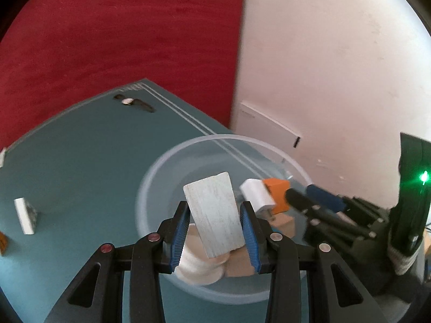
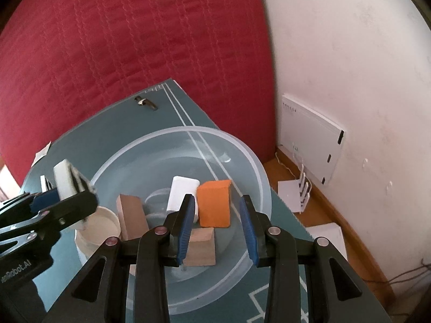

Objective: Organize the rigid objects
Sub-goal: 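Open the right gripper over the bowl while the left lowers the board in and opens, then move both open grippers away from the bowl back toward the remaining pieces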

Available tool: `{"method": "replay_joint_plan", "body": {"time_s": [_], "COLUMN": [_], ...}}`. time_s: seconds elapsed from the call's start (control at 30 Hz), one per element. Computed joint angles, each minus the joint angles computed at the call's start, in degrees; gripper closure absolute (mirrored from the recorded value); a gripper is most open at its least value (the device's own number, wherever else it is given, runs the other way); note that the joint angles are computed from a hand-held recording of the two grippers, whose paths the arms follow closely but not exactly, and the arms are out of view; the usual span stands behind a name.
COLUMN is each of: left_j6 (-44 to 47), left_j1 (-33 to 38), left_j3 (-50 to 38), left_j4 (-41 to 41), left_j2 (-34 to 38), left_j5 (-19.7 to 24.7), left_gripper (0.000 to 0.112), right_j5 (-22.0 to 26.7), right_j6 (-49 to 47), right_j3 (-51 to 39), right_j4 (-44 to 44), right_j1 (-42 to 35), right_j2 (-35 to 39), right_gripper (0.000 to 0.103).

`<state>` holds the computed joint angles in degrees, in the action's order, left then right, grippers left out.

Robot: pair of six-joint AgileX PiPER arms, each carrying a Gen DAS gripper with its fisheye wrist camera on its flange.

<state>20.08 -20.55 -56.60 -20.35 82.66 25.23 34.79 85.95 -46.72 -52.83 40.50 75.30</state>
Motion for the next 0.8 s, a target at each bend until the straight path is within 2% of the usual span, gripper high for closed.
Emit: {"method": "replay_joint_plan", "body": {"time_s": [0.1, 0.13, 0.33, 0.47, 0.53, 0.63, 0.7, 0.8], "left_j6": [-0.21, -0.61, -5.41, -12.77, -15.03, -24.04, -29.04, -31.85], "left_j1": [0.15, 0.29, 3.68, 3.82, 3.68, 2.51, 1.88, 2.04], "left_j3": [0.65, 1.32, 3.06, 4.2, 4.88, 6.03, 6.75, 7.56], "left_j4": [-0.8, -0.35, 5.0, 12.69, 15.0, 23.72, 28.65, 31.04], "left_j2": [-0.18, -0.67, -1.35, -1.58, -1.74, -1.88, -2.32, -2.89], "left_j5": [-1.16, -2.14, -4.68, -6.5, -7.11, -8.29, -8.28, -8.33], "left_gripper": [0.039, 0.037, 0.036, 0.036, 0.03, 0.02, 0.017, 0.016], "right_j5": [0.32, 0.6, 1.58, 2.35, 2.25, 2.54, 3.26, 4.33], "right_j6": [-0.29, 0.04, 1.24, 1.63, 1.68, 2.61, 3.88, 6.07], "right_j3": [-0.02, 0.03, -0.06, -0.18, -0.15, 0.01, 0.23, 0.45], "right_j4": [0.18, -0.21, -1.47, -2.12, -2.48, -3.5, -4.95, -7.3], "right_j1": [0.1, 0.26, 1.13, 2.18, 2.23, 2.66, 3.3, 4.61], "right_j2": [-0.1, -0.16, 0.31, 0.3, 0.29, 0.42, 0.39, 0.66], "right_gripper": [0.067, 0.067, 0.067, 0.067, 0.067, 0.067, 0.067, 0.065]}}
